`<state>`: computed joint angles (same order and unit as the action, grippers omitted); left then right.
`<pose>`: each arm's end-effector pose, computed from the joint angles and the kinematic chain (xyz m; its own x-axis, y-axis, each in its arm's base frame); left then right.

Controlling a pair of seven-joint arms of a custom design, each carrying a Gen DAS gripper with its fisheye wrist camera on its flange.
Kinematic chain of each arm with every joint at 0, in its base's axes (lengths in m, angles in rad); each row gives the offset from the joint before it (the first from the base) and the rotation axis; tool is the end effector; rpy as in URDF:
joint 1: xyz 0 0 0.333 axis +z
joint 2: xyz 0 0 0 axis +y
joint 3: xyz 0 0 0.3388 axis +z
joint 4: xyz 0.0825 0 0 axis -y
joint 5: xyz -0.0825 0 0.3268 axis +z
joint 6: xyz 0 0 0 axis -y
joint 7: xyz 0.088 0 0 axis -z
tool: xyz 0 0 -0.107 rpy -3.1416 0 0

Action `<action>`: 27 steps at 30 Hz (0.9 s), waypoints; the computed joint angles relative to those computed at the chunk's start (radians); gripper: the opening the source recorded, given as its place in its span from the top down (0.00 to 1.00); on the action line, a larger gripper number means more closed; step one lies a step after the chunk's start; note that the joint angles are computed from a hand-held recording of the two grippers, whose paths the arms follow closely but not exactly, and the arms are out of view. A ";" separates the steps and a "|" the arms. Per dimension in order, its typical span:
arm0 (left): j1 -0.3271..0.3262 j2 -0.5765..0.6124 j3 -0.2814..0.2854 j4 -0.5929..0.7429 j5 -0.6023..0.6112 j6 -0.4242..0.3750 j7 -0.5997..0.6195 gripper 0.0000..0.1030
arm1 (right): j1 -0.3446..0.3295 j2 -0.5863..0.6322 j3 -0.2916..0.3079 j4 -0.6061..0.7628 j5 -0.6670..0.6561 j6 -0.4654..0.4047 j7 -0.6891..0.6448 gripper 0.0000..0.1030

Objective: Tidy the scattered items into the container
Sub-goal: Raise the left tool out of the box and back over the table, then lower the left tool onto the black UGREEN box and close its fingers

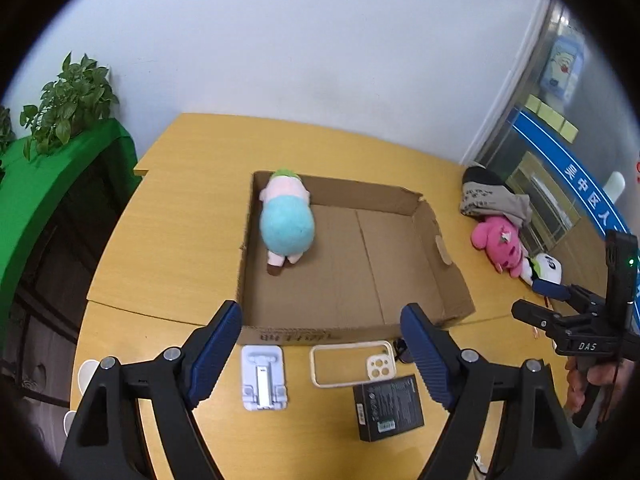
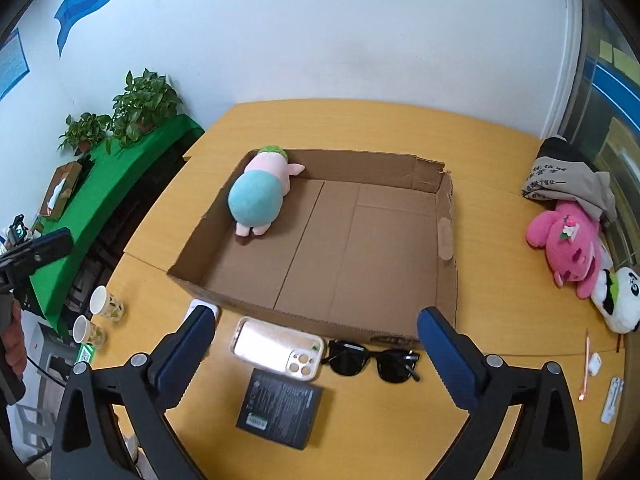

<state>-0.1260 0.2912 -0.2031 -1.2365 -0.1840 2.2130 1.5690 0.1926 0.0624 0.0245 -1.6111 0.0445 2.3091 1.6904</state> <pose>0.6056 -0.1847 0.7071 -0.3132 -0.9187 0.2405 -0.7783 0.1032 -0.6193 0.5579 0.1234 0.6807 0.1146 -0.9866 -0.1162 -0.8119 -0.0256 -0.5833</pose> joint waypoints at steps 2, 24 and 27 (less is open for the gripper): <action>-0.003 -0.015 -0.007 -0.027 -0.011 0.007 0.005 0.21 | 0.004 -0.022 0.004 -0.024 0.007 0.005 0.006 0.01; -0.031 0.136 -0.080 -0.044 -0.216 -0.230 0.074 0.22 | 0.006 -0.112 -0.002 -0.408 0.210 0.024 -0.127 0.01; -0.030 0.182 -0.089 -0.050 -0.255 -0.251 0.079 0.22 | 0.021 -0.085 0.009 -0.454 0.258 0.043 -0.182 0.01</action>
